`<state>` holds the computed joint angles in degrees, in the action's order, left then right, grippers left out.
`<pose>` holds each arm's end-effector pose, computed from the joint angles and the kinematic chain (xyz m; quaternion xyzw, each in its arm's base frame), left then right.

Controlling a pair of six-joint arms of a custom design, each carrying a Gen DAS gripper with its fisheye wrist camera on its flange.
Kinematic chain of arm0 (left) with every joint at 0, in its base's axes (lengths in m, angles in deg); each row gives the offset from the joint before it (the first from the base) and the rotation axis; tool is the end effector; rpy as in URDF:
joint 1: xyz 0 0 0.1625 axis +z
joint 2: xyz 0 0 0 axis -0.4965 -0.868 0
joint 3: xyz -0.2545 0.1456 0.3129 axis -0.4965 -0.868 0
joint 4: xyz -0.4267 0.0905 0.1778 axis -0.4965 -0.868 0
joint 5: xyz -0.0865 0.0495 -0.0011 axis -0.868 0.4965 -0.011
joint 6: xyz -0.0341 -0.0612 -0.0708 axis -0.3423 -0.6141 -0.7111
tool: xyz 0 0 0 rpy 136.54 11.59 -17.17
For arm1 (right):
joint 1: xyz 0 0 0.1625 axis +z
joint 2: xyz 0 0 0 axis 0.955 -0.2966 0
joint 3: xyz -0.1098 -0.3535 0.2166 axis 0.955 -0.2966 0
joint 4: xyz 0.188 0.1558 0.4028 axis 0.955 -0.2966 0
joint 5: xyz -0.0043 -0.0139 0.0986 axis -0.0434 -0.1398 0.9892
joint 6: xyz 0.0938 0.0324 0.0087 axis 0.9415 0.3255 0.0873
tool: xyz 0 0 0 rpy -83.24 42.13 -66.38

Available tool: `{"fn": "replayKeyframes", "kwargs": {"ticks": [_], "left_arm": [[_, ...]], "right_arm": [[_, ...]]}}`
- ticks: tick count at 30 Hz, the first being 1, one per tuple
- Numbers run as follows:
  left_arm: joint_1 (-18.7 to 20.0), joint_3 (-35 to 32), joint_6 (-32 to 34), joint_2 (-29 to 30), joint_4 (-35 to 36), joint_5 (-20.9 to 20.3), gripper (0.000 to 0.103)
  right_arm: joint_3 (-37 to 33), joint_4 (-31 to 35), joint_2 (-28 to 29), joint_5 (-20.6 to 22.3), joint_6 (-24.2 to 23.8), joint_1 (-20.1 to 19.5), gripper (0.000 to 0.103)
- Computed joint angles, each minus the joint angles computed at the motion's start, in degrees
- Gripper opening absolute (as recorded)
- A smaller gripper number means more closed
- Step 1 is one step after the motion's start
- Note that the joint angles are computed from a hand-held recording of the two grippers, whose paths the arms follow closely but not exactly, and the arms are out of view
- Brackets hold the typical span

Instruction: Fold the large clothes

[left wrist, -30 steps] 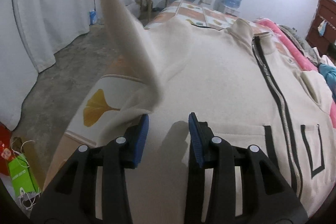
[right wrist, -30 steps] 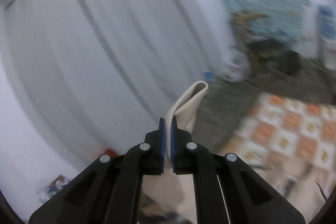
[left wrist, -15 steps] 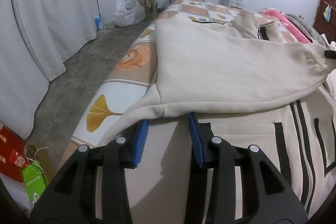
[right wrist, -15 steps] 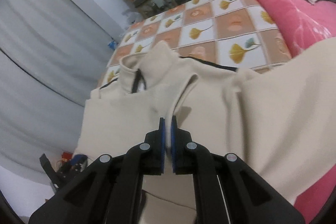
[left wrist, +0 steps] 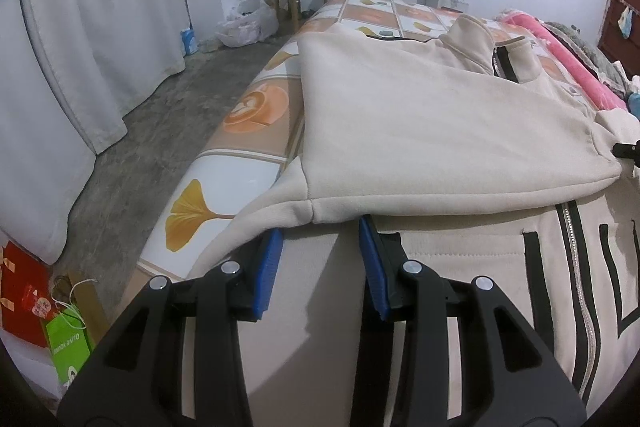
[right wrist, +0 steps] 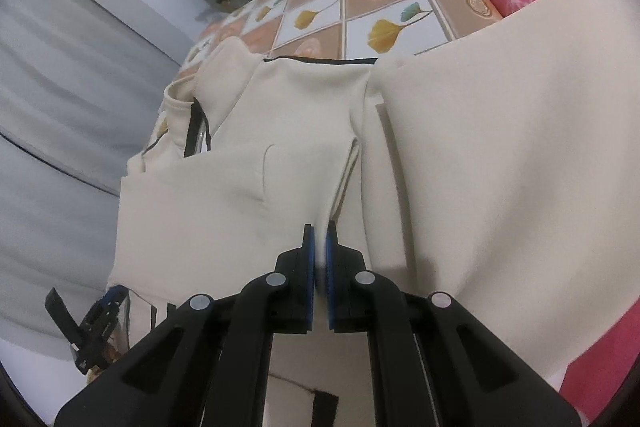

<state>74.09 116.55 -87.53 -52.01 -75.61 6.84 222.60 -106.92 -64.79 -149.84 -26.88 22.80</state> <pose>-0.1258 -0.4182 0.2447 0.1990 0.8755 -0.2894 0.3320 0.1357 -0.4245 0.2661 -0.0790 -0.9428 0.2813 0.1605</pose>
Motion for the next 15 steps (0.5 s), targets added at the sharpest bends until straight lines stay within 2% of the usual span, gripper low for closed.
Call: {"fn": "replayKeyframes", "kwargs": {"ticks": [7, 12, 15], "left_arm": [[0.03, 0.59, 1.12, -0.58, -1.11, -0.76, 0.036], [0.63, 0.88, 2.27, -3.31, -1.41, -5.00, 0.038], [-0.25, 1.67, 3.92, -4.74, -1.39, -5.55, 0.038]], "right_arm": [[-0.38, -1.45, 2.86, -6.94, -1.74, 2.09, 0.005], [-0.92, -2.82, 5.45, -12.63, -2.89, 4.21, 0.005], [-1.39, -2.97, 6.74, -15.61, -3.83, 5.43, 0.006]]}}
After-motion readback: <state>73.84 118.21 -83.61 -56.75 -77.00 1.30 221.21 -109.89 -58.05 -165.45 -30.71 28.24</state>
